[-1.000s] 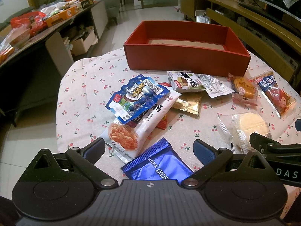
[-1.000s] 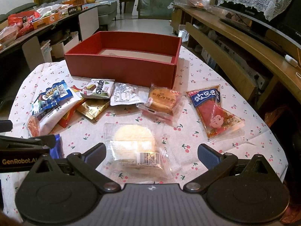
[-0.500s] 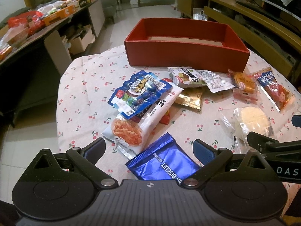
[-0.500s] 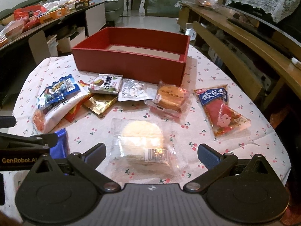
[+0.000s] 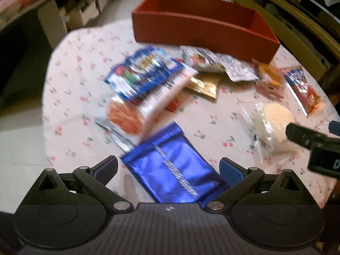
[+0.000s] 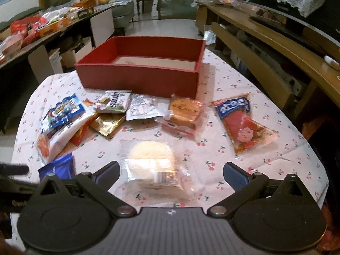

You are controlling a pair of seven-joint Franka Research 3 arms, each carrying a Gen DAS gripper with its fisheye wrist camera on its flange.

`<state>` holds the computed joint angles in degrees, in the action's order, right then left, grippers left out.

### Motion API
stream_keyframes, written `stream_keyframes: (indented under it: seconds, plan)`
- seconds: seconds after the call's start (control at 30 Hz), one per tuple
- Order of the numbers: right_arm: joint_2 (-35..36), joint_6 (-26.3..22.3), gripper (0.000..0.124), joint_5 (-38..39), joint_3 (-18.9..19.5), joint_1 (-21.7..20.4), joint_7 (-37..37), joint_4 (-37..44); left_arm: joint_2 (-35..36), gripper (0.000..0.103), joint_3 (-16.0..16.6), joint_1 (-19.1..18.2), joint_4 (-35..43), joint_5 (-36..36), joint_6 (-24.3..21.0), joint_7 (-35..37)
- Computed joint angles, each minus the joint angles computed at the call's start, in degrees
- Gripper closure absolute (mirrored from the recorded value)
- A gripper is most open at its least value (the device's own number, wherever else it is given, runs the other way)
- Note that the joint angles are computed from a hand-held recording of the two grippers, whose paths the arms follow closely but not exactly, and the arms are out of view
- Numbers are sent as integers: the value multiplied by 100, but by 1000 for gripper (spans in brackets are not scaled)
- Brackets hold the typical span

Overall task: Organize snacks
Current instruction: 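Grasp the blue wafer biscuit packet with the left tool while the right tool approaches the wrapped bun, then close the right tool on the clear-wrapped round bun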

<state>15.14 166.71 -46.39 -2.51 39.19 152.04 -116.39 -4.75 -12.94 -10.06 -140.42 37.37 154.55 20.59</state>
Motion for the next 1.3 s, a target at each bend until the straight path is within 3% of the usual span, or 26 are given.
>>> stream_keyframes:
  seconds: [0.23,0.6,0.67,0.8,1.0,1.23,1.3]
  plan:
    - [-34,24,21,312,46,-99,-242,-102,249,2,101,-46,111,-858,4,292]
    - [-85,52,21,360,-36,-132,-205,-135,50,21,65,-33,-70,-564,106,281]
    - [-130,65,21,204,-153,-106,67,-155,23,25,56,-21,-99,-541,144,292]
    - [-183,99,21,511,-84,-362,264,-228,-51,31,46,-9,-178,-583,255,378]
    - [-55,-105,21,1296,107,-542,-204,-99,-60,33,44,-6,-224,-661,503,572]
    - [311,-276,21,2924,695,-815,-1937,302,18,34,21,32,-194,-554,613,589]
    - [481,-456,21,3159,704,-728,-2237,555,48,34,8,32,-154,-446,571,558]
